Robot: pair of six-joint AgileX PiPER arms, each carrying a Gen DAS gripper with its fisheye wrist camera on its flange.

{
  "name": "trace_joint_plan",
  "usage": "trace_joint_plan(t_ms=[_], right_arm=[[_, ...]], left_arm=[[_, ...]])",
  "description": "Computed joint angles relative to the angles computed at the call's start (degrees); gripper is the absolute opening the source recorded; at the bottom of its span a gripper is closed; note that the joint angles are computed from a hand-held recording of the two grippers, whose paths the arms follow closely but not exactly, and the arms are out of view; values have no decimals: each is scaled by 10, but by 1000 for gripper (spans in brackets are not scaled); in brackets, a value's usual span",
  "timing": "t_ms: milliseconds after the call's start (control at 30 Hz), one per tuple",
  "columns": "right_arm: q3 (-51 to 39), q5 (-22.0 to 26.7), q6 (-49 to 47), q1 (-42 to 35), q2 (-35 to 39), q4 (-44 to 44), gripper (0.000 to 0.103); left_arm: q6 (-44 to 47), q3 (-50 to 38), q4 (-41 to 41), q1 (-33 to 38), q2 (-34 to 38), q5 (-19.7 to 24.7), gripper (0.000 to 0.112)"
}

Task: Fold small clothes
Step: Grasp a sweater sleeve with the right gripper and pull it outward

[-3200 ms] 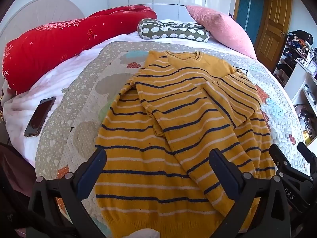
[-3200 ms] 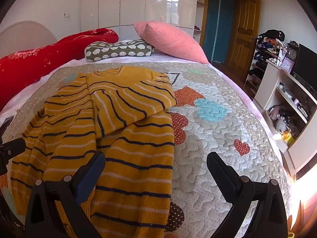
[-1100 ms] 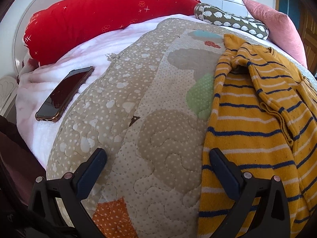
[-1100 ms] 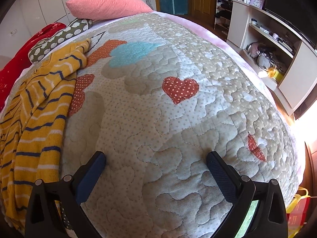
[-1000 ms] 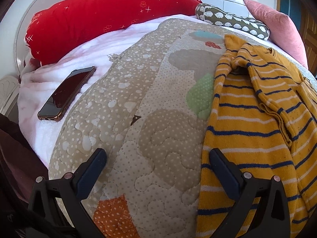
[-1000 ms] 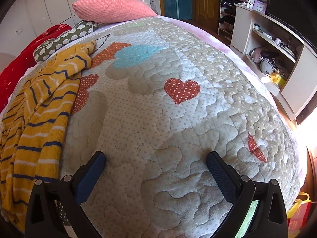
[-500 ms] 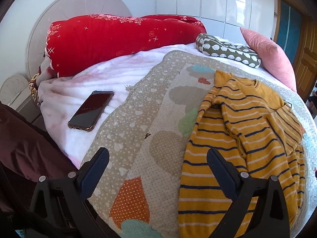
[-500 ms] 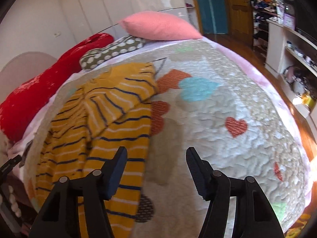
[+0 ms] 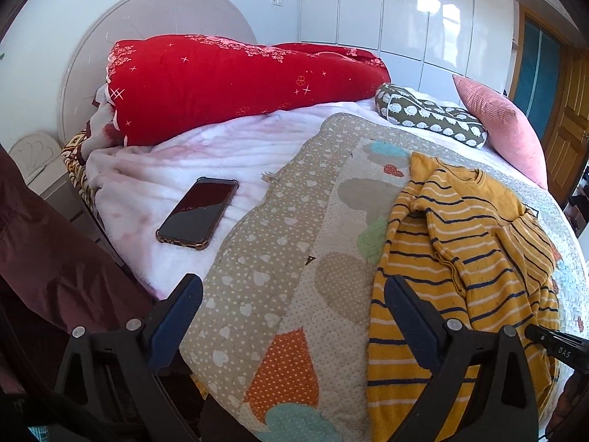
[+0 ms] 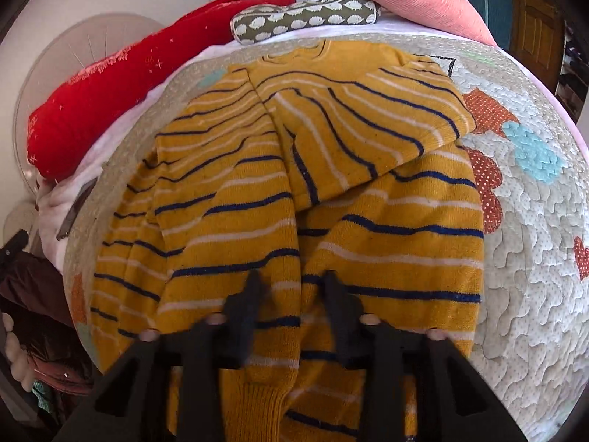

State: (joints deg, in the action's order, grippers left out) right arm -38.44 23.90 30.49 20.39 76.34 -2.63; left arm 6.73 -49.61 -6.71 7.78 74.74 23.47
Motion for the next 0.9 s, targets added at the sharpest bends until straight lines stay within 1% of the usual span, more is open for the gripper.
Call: trace_joint_plan(t_ms=[67,133,167,233,267,300,333,367,433,500,533,633,733,800,833,867,900], right_arm=[[-7,17,41,14,-13,-31,11],[-36,48,80,37,-20,-70,10],[-55,57,76,43,-20,-67,4],[-97,53,19,51,-12,-5,4],[-123,56,3,60,-1,8,4],[-154,55,7,81,18,-1,4],[-189,52,0,100,44,1,4],[-228,51,-24,114,77,24,4],[-314,57,-73,135,151,73,4],[-404,67,-103,159,226,97,4],[-453,80,-128,166,266,120,4],[-599,131,-215,181,377,228,4],[-749,190,-243,202,481,279,4],[-844,232,-251,212,543,306,6],[-868,238,-240,217,562,299,6],[-869,239,-226,222,563,286,8],[-847,234,-229,222,551,288,9]], left_arm=[[53,0,-51,28,4,-3,99],[95,0,-96,55,10,-4,99],[118,-2,-119,70,12,-2,99],[157,-6,-157,96,18,4,99],[176,-9,-175,111,22,7,99],[188,-9,-185,122,23,9,99],[200,-10,-196,133,25,11,99],[213,-11,-206,146,26,14,99],[243,-11,-231,170,27,18,99],[266,-13,-251,195,30,27,99],[275,-15,-259,208,32,31,99],[295,-20,-282,242,36,44,99],[303,-25,-288,263,41,54,99],[302,-28,-284,267,42,58,99],[305,-27,-285,268,40,60,99],[312,-26,-291,268,38,62,99],[319,-24,-297,268,36,64,99]])
